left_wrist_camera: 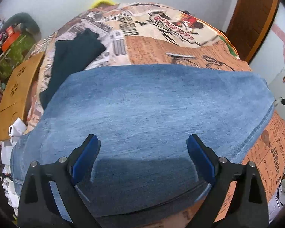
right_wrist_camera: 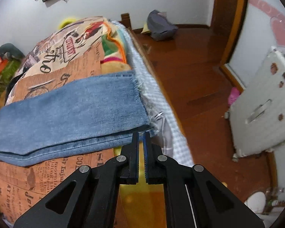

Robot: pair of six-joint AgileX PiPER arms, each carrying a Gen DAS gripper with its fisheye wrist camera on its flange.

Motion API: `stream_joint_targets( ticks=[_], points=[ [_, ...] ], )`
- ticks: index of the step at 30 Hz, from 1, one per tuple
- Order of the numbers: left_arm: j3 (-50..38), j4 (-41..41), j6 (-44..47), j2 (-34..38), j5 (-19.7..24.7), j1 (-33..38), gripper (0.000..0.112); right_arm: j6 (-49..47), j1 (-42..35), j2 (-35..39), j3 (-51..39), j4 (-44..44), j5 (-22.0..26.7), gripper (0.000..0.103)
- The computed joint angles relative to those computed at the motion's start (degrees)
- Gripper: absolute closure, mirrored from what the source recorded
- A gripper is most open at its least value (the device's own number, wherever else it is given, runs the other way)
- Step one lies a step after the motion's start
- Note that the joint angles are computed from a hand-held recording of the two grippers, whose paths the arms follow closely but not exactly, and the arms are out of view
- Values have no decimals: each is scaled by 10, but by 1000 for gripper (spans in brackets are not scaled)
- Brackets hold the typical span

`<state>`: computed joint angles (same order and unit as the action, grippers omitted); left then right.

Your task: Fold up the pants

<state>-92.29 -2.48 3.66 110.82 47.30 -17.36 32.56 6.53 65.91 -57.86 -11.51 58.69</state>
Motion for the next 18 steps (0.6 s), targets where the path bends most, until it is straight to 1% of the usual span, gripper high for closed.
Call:
stream_joint_targets(
  ticks=[2, 4, 6, 9, 11, 13, 15, 17, 18],
  points=[
    [15, -12, 10, -18, -15, 18, 16, 16, 27, -2, -29, -16, 8, 93],
    [23, -25, 19, -38, -25, 44, 16, 35, 70, 9, -69, -37, 11, 82],
    [26, -39, 30, -54, -31, 73, 16, 50, 114, 31, -107, -58, 8, 75],
    [25, -53, 43, -75, -37, 124, 16, 62, 186, 87, -180, -87, -8, 69],
    [21, -56, 52, -86, -40, 165, 16, 55, 223, 137, -239, -90, -30, 66],
    [10, -60, 63, -88, -38, 214, 16, 26, 243, 192, -299, -60, -58, 63],
    [-9, -69, 75, -78, -27, 258, 15, -3, 257, 242, -352, -23, -75, 63],
    [-38, -83, 86, -57, -8, 304, 15, -52, 268, 314, -432, 29, -78, 63],
    [-56, -91, 90, -42, 4, 328, 15, -75, 274, 356, -482, 52, -68, 63]
  ],
)
